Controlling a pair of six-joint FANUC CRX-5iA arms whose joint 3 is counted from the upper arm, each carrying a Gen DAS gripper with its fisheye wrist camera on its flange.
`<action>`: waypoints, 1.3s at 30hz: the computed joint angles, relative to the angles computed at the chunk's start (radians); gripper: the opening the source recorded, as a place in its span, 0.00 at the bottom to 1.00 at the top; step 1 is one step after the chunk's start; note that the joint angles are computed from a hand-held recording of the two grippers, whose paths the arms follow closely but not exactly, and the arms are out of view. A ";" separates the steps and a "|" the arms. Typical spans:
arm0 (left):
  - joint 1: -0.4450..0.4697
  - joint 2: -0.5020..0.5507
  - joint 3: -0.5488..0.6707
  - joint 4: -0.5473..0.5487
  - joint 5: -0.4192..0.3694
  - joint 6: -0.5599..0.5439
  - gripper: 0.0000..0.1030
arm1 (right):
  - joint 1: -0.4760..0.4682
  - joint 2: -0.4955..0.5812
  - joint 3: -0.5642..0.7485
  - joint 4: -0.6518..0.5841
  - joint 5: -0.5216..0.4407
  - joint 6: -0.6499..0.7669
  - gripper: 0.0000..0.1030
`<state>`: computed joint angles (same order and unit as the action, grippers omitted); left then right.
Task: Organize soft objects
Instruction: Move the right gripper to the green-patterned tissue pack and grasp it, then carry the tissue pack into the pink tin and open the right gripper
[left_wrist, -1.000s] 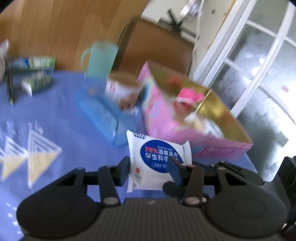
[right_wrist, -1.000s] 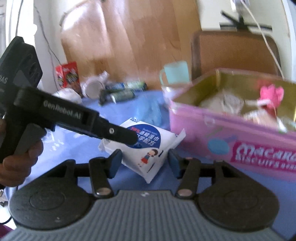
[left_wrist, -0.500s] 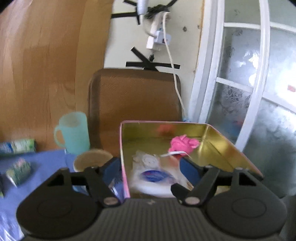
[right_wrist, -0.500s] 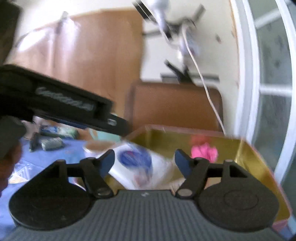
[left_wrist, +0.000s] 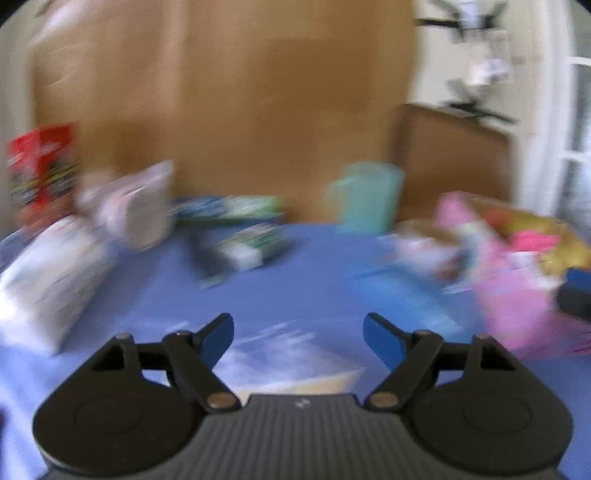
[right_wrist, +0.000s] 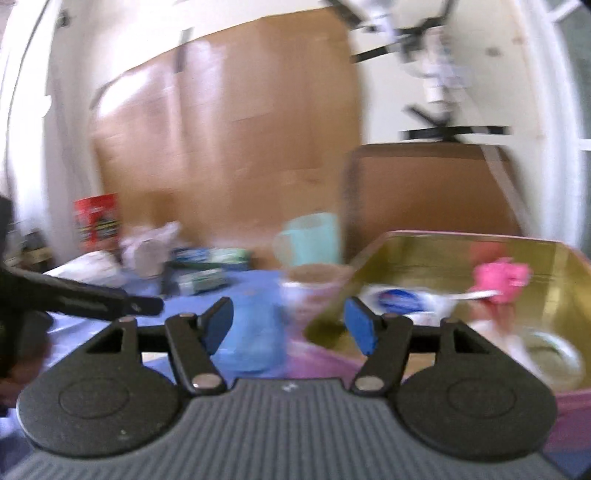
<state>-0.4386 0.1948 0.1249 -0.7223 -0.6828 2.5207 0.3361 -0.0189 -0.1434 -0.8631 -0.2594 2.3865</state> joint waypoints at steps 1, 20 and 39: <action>0.012 -0.006 -0.018 -0.010 -0.008 0.028 0.77 | 0.015 0.019 0.023 0.029 -0.030 -0.028 0.67; 0.151 -0.141 -0.260 -0.001 0.320 0.326 0.76 | 0.241 0.890 1.114 0.827 -0.583 -1.299 0.83; 0.157 -0.153 -0.269 0.007 0.318 0.338 0.78 | 0.210 0.435 0.501 0.573 -0.469 -0.637 0.65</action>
